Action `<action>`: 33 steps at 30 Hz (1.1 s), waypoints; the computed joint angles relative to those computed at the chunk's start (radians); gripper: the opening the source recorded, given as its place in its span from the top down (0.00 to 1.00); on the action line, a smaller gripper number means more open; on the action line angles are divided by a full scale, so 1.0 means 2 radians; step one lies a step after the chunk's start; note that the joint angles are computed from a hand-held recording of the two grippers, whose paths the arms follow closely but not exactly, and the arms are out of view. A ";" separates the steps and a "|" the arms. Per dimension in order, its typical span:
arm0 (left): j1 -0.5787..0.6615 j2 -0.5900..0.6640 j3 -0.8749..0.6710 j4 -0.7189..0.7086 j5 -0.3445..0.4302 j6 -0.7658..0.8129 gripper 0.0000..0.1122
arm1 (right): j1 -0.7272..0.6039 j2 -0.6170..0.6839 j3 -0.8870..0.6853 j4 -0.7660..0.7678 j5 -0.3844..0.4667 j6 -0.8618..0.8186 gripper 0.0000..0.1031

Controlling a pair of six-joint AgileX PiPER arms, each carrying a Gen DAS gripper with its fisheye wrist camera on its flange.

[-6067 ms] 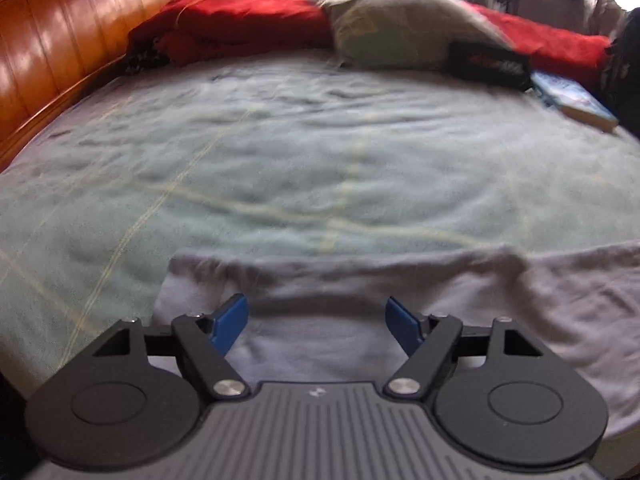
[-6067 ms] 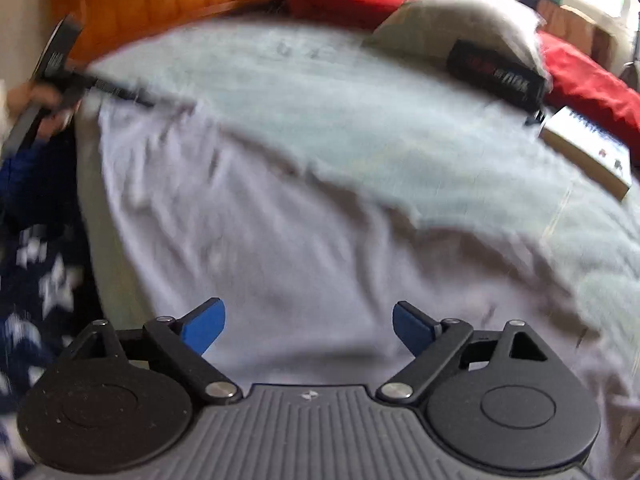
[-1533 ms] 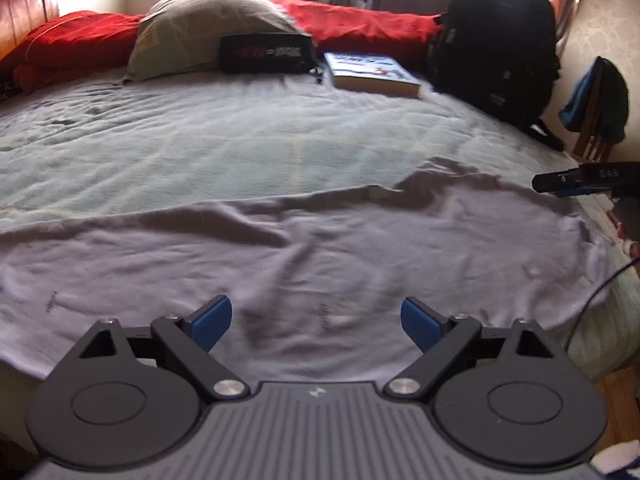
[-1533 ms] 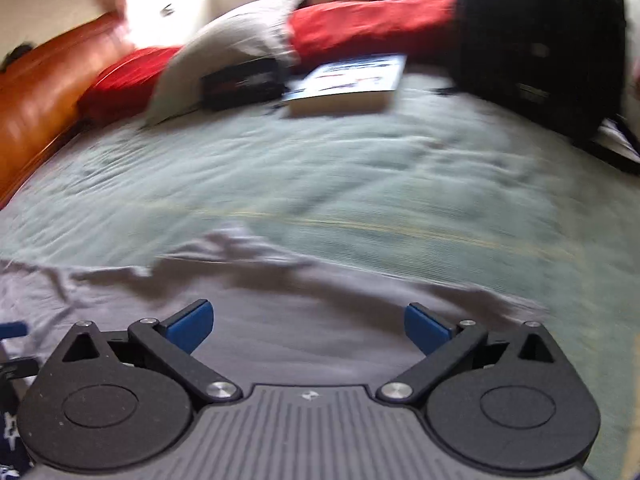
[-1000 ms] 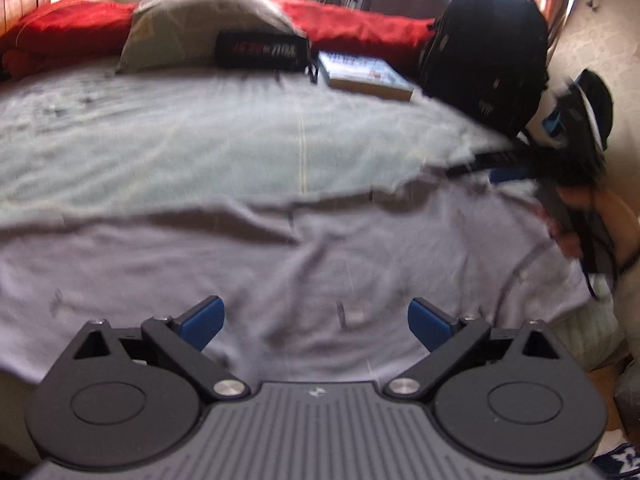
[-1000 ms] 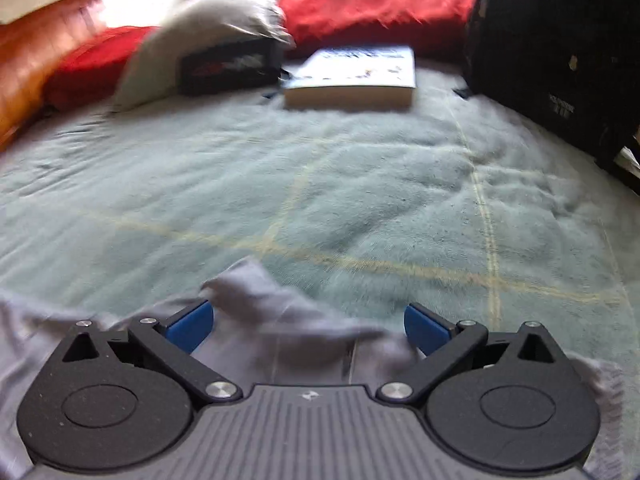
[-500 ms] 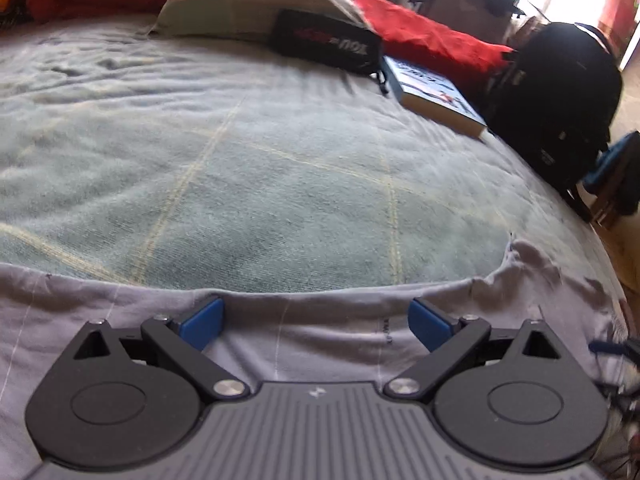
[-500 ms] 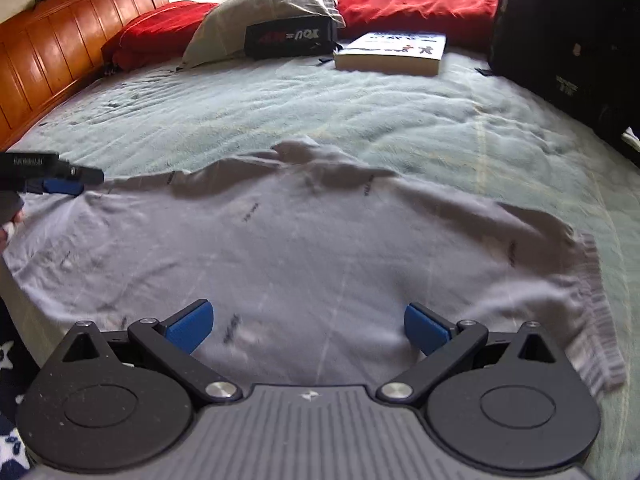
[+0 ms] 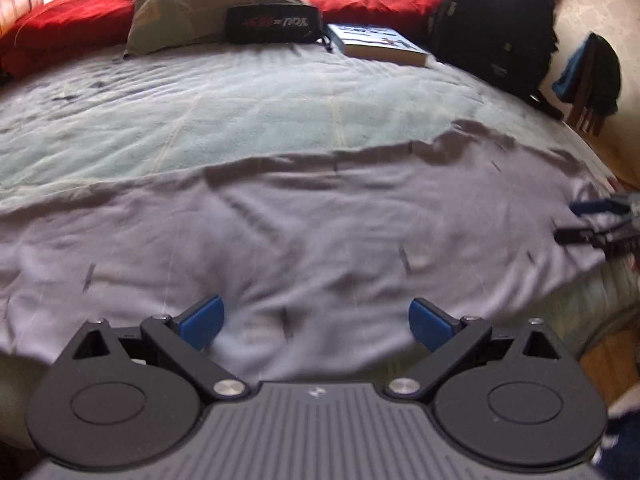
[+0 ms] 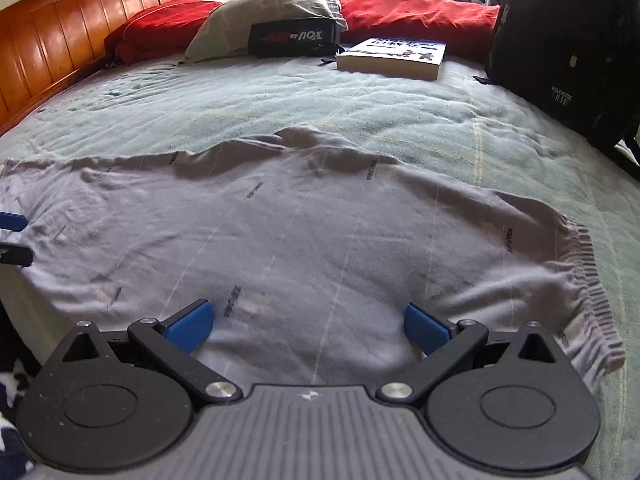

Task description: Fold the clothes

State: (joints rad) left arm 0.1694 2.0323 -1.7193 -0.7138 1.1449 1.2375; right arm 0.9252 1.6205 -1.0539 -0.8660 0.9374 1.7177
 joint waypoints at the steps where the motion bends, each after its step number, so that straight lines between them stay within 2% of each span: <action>1: 0.002 -0.005 0.001 0.002 0.005 -0.002 0.12 | 0.003 -0.004 0.004 -0.001 0.001 0.004 0.00; 7: -0.030 -0.033 0.017 0.004 -0.046 -0.016 0.12 | 0.003 -0.008 -0.008 -0.001 0.009 0.003 0.00; 11: -0.080 -0.074 0.085 0.017 -0.138 0.001 0.12 | -0.006 0.010 -0.028 0.011 0.011 -0.015 0.00; 13: -0.100 -0.086 0.112 0.014 -0.166 0.010 0.12 | -0.007 0.020 -0.033 0.013 0.014 -0.015 0.00; 17: -0.129 -0.090 0.150 0.024 -0.200 0.000 0.11 | -0.002 0.027 -0.035 0.007 0.021 -0.010 0.00; 20: -0.122 -0.100 0.191 -0.020 -0.227 0.034 0.10 | 0.005 0.021 -0.023 0.001 0.019 -0.003 0.00; 22: -0.113 -0.107 0.197 -0.029 -0.222 0.033 0.10 | 0.014 0.016 -0.016 -0.001 0.023 -0.002 0.00; 25: -0.107 -0.128 0.221 -0.048 -0.240 0.057 0.10 | 0.052 -0.021 0.019 -0.029 0.035 0.038 0.00; 27: -0.104 -0.134 0.227 -0.059 -0.239 0.065 0.10 | 0.081 -0.040 0.038 -0.048 0.071 0.072 0.00; 30: -0.104 -0.135 0.234 -0.068 -0.234 0.073 0.10 | 0.084 -0.054 0.065 -0.017 0.100 0.093 0.00; 33: -0.109 -0.139 0.249 -0.069 -0.247 0.082 0.10 | 0.099 -0.069 0.099 -0.002 0.101 0.132 0.00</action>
State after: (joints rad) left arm -0.0483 1.7538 -1.2207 -0.8526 0.6507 1.4020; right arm 1.1224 1.4825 -0.8557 -0.8707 1.1391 1.9814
